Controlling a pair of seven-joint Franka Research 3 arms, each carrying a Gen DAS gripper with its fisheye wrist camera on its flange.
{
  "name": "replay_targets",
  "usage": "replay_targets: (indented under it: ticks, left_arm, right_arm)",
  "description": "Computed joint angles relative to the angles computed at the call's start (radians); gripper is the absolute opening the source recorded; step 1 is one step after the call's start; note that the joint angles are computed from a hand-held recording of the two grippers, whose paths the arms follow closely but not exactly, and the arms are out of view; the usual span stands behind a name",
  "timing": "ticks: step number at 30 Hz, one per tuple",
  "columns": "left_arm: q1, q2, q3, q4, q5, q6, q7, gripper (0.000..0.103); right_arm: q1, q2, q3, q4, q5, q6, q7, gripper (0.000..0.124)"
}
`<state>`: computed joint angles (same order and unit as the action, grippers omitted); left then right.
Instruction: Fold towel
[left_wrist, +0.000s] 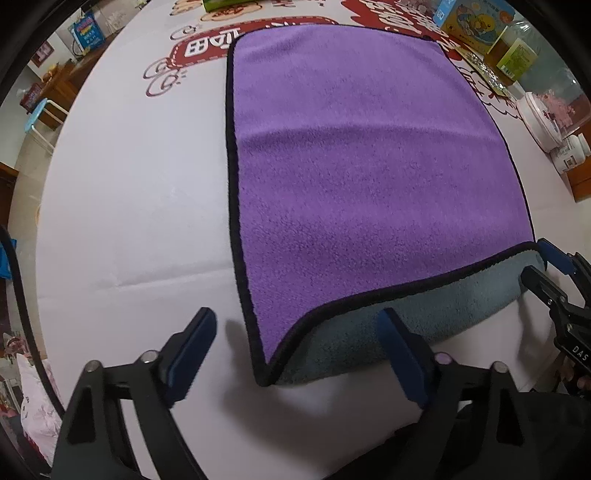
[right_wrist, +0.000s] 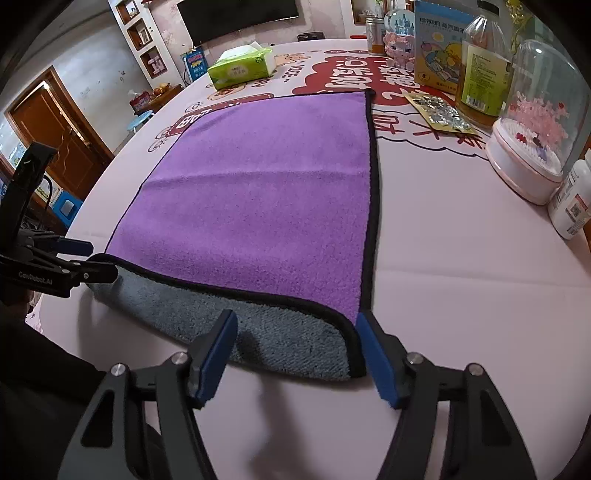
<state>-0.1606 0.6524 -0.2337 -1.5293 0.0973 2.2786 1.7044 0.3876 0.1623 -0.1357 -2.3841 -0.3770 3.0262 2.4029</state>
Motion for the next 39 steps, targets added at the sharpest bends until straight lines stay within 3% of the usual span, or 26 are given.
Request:
replay_targets:
  ticks: [15,23,30,39]
  left_arm:
    - [0.027,-0.011,-0.012,-0.046,-0.044,0.028,0.011,0.048]
    - [0.022,-0.017,-0.017,-0.046,-0.048,0.031,0.012,0.023]
    - [0.023,-0.024,-0.022,-0.048,-0.060,0.029,0.020,0.015]
    - [0.029,-0.045,-0.024,-0.074,-0.069,0.038,0.033,0.011]
  right_arm:
    - [-0.004,-0.014,-0.013,-0.004,-0.095,-0.029,0.084,0.034]
    - [-0.028,-0.022,0.010,-0.003,-0.138,-0.056,0.121,0.020]
    - [-0.049,-0.028,0.031,-0.008,-0.151,-0.063,0.132,0.006]
    - [-0.051,-0.031,0.037,-0.002,-0.203,-0.078,0.147,0.005]
